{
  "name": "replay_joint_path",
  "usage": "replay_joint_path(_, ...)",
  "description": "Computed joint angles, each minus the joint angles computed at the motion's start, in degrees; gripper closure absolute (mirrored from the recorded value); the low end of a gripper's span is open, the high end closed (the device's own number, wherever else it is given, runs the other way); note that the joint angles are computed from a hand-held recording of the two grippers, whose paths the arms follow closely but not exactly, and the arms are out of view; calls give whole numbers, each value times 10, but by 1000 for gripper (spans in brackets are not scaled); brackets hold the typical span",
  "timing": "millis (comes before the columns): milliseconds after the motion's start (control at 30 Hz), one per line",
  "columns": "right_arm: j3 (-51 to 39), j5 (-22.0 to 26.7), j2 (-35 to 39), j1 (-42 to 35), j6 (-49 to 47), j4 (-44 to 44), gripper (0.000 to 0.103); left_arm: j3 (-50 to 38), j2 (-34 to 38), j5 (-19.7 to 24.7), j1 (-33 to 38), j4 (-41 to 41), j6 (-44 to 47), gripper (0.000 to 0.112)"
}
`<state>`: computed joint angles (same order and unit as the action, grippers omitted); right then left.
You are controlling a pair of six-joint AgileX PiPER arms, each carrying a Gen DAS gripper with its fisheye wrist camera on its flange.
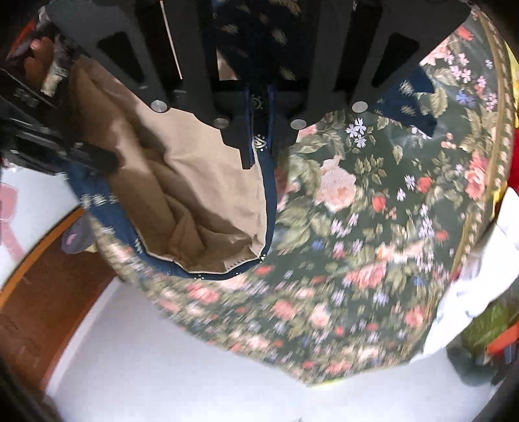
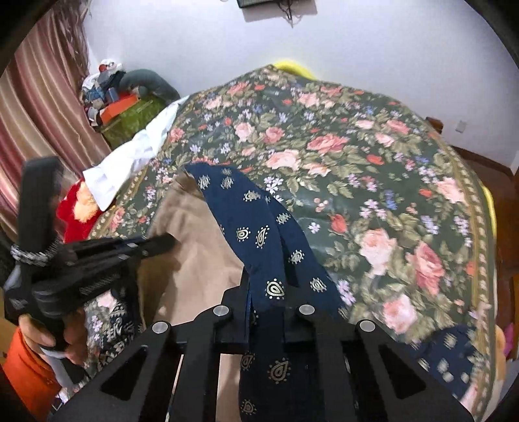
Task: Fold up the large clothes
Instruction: 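Fold the hood with both tools down onto the folded garment body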
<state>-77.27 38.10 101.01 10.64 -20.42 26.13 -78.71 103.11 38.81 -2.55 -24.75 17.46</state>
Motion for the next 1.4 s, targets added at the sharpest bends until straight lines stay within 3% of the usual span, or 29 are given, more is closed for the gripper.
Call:
replay_joint_path(233, 104, 51, -156, -28, -62, 36, 94, 80, -154, 30, -18, -13, 45, 106)
replay_joint_path(467, 221, 107, -300, -69, -84, 58, 94, 196, -296, 25, -79, 75, -3, 106)
replay_joint_path(600, 282, 137, -361, -87, -95, 65, 94, 256, -348, 38, -75, 64, -8, 106)
replay_joint_path(733, 329, 159, -398, -97, -110, 68, 94, 314, -385, 54, -54, 27, 21, 106)
replay_joint_path(1067, 396, 173, -439, -32, -48, -29, 94, 452, -435, 52, -58, 79, 0, 103)
replay_joint_path(1233, 409, 160, -449, 9, 9, -93, 94, 504, -479, 89, 31, 19, 90, 83)
replay_joint_path(1400, 428, 138, -457, 49, 52, -147, 93, 515, -539, 147, 116, 36, 142, 80)
